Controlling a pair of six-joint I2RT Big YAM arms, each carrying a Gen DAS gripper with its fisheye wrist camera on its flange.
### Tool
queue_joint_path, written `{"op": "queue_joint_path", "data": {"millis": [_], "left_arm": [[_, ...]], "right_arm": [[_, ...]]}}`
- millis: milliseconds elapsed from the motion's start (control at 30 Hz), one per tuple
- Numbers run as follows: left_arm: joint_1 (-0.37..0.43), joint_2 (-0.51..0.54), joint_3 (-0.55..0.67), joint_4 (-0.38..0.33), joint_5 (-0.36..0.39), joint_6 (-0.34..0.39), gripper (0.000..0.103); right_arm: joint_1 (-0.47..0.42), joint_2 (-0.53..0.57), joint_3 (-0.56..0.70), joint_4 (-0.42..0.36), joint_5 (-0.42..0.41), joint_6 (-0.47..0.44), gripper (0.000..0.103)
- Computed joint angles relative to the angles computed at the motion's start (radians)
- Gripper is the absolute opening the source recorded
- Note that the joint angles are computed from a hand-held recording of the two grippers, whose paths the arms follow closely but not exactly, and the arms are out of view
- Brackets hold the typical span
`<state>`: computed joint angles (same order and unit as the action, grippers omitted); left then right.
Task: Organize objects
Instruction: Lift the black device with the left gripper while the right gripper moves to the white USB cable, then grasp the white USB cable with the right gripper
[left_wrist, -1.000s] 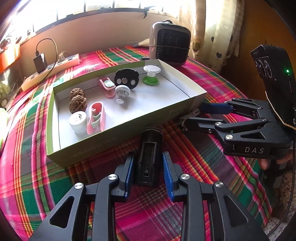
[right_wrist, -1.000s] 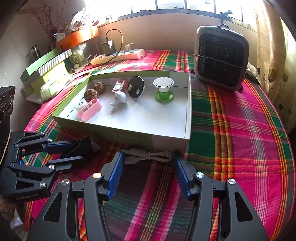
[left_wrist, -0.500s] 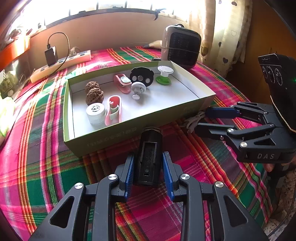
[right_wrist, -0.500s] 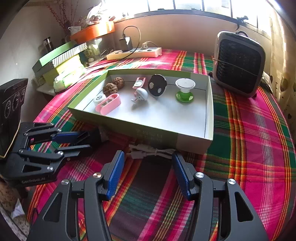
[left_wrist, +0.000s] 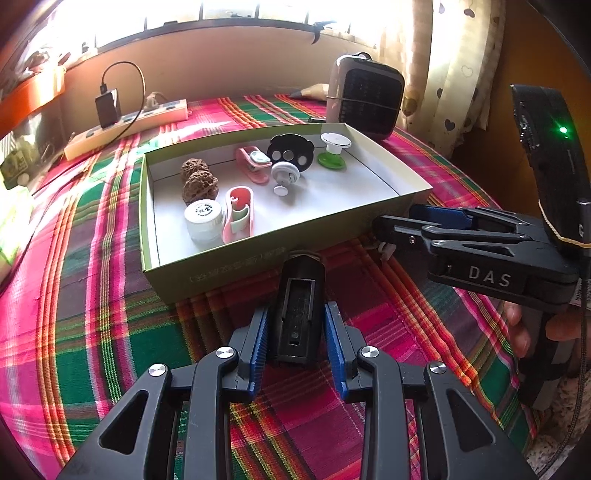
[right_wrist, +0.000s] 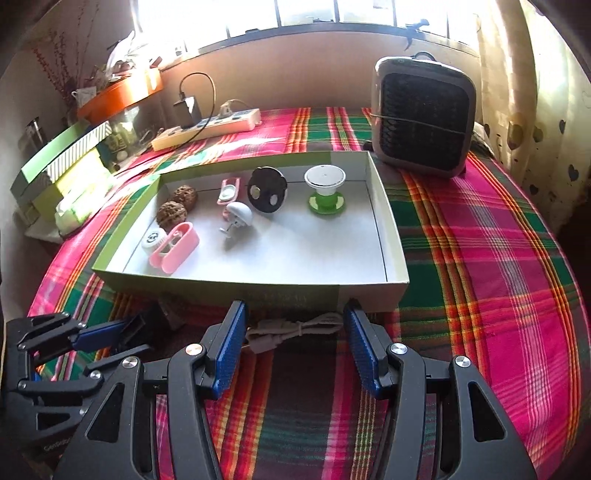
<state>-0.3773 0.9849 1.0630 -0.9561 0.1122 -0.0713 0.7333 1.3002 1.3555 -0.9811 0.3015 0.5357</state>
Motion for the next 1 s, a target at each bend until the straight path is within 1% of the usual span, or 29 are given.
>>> {"op": "queue_joint_path", "data": {"millis": [67,200,267,333,633,733,833,1000], "left_arm": [[0.003,-0.003,-0.003,0.003,0.008,0.001,0.028],[0.011,-0.005,-0.006,0.007,0.025,0.003,0.028],[0.013,-0.007,-0.008,0.010,0.030,0.005,0.028],[0.018,-0.006,-0.008,0.011,0.038,0.003,0.028],[0.020,-0.007,-0.008,0.011,0.042,0.004,0.028],[0.018,-0.007,-0.007,0.010,0.036,0.004,0.028],[0.014,-0.007,-0.007,0.009,0.029,0.004,0.028],[0.007,-0.003,-0.001,0.000,0.013,-0.002,0.028]], "right_arm": [[-0.003,0.010,0.007,-0.018,0.006,0.028,0.055],[0.006,0.016,0.014,-0.040,0.033,0.038,0.055],[0.008,0.026,0.025,-0.083,0.047,0.050,0.055],[0.015,0.023,0.025,-0.101,0.069,0.049,0.055],[0.017,-0.023,-0.010,-0.152,0.106,0.079,0.055],[0.012,-0.040,-0.020,-0.180,0.124,0.104,0.055],[0.004,-0.055,-0.034,-0.184,0.124,0.123,0.055],[0.002,-0.064,-0.050,-0.130,0.089,0.090,0.055]]}}
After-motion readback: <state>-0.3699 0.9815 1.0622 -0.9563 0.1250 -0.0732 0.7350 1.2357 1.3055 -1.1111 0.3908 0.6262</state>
